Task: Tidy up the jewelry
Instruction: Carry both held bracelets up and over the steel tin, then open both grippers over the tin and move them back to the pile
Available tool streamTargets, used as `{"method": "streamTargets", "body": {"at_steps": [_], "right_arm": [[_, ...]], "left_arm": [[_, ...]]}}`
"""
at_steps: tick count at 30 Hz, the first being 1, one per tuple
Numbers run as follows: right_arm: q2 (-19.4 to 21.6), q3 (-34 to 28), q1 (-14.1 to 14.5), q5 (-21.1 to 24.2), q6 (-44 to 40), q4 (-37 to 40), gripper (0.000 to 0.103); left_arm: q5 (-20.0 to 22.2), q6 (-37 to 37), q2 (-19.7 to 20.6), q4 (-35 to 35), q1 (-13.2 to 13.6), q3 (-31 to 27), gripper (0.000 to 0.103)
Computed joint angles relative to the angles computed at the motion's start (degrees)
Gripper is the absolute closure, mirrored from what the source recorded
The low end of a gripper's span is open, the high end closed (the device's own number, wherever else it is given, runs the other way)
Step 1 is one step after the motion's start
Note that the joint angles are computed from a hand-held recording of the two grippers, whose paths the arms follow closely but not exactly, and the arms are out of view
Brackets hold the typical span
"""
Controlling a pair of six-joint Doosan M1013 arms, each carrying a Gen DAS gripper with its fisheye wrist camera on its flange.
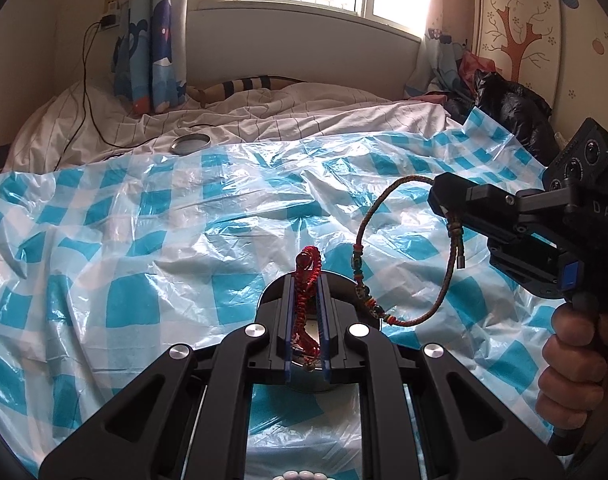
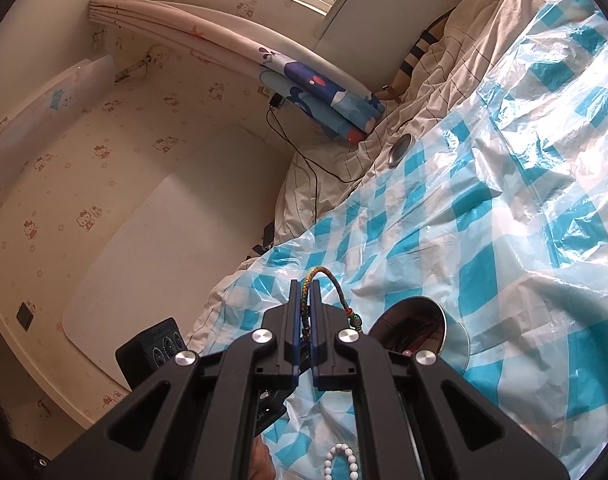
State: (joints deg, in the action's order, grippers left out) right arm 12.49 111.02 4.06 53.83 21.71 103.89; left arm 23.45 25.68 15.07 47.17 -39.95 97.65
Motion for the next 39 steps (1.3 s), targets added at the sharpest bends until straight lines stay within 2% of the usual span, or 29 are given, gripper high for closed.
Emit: {"method": "streamTargets", "body": {"at_steps": [9, 11, 13, 17, 20, 24, 28, 30, 31, 32, 35, 39], "right_arm": [[0.27, -0.25, -0.01, -0.99, 0.73, -0.29, 0.098], [0.67, -0.67, 0.17, -1.44, 0.99, -0.41, 0.098], [1.25, -1.16, 0.43, -1.74, 1.5, -0.99, 0.098], [2.03, -1.74, 1.25, -3.25, 3.1, -2.78, 0.098], [2.65, -2.21, 1.93, -4.74, 4.11, -4.72, 0.098], [2.98, -2.73, 2.68, -6.97, 5.11, -7.22, 0.098], [4.08, -5.44, 4.35, -10.11, 16.57, -21.68, 0.097], [4.13, -6.11, 5.37, -11.68, 19.45, -26.71, 0.083], [3.86, -5.98, 5.75, -12.61, 19.09, -27.2, 0.068], [3.61, -5.9, 6.01, -12.99, 18.21, -27.18, 0.063], [2.87, -5.68, 6.44, -14.13, 16.42, -27.17, 0.061], [2.3, -5.27, 6.51, -14.97, 16.15, -26.85, 0.058]], "left_arm": [[0.07, 1.88, 2.12, -0.86, -0.14, -2.37, 0.093], [-0.08, 3.77, 2.74, -3.31, 0.23, -2.94, 0.093], [0.54, 10.63, 3.65, -11.17, 0.98, -3.84, 0.093], [1.39, 15.96, 4.21, -20.65, 2.39, -4.11, 0.093], [1.8, 16.01, 4.16, -21.7, 2.74, -4.11, 0.091], [2.27, 17.37, 3.93, -23.36, 3.03, -4.06, 0.083], [2.35, 12.82, 2.98, -21.49, 3.54, -3.23, 0.07], [3.0, 8.11, 2.22, -17.89, 3.45, -2.49, 0.066], [3.23, 6.99, 1.96, -16.93, 3.45, -2.21, 0.065], [3.67, 5.49, 1.67, -15.35, 3.34, -1.91, 0.063], [5.0, 1.58, 0.9, -10.17, 2.58, -1.02, 0.06], [6.31, 0.73, 0.68, -6.44, 1.67, -1.03, 0.057]]}}
